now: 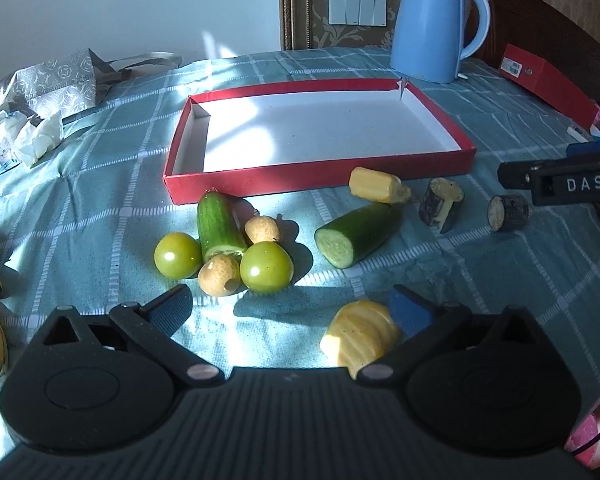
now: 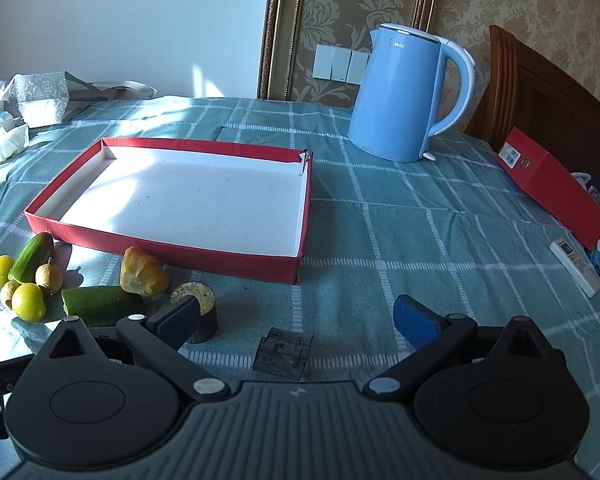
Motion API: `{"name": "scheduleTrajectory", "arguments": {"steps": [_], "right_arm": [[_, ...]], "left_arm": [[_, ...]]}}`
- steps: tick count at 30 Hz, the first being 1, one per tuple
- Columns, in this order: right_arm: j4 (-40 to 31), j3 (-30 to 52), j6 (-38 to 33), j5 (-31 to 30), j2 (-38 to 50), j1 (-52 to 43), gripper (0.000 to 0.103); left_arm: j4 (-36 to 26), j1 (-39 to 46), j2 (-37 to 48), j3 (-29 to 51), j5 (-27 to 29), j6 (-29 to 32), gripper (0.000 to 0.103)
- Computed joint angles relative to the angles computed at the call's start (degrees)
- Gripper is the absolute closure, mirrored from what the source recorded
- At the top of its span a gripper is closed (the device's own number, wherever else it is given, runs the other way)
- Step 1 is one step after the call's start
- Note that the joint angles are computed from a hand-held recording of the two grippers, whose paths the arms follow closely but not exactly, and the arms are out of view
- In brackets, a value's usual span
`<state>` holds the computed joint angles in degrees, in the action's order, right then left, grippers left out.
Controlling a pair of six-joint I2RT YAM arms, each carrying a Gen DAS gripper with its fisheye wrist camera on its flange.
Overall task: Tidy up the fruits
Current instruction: 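Close the left tool on the yellow pepper while the right tool approaches a dark eggplant piece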
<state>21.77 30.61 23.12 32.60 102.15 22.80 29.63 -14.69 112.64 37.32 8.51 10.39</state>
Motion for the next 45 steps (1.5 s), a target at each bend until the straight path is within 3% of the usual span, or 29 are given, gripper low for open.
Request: {"name": "scheduleTrajectory", "arguments": {"steps": [7, 16, 23, 36, 39, 45], "right_arm": [[-1.5, -0.8, -1.0, 0.4, -1.8, -0.9, 0.0], [4.4, -4.4, -11.0, -6.1, -5.3, -7.1, 0.0], [8.3, -6.9, -17.9, -13.2, -6.2, -12.9, 0.0], [12.4, -8.9, -23.8, -21.0, -5.2, -18.7, 0.0], [12.2, -8.7, -24.7, -22.3, -5.1, -19.5, 0.0], [12.9, -8.6, -25.9, -24.5, -4.5, -20.8, 0.0]], "left_arm": [[0.3, -3.9, 0.9, -1.5, -0.8, -0.5, 0.005], [-0.2, -10.0, 1.9, -1.0, -5.6, -9.0, 0.007], [-0.8, -14.4, 4.2, 0.5, -14.6, -15.2, 0.023], [0.1, -17.4, 2.9, -1.6, -20.6, -23.3, 0.04], [0.0, -17.9, 2.9, -1.6, -22.6, -25.3, 0.051], [-0.9, -18.0, 2.5, -1.5, -24.1, -27.0, 0.063]]}}
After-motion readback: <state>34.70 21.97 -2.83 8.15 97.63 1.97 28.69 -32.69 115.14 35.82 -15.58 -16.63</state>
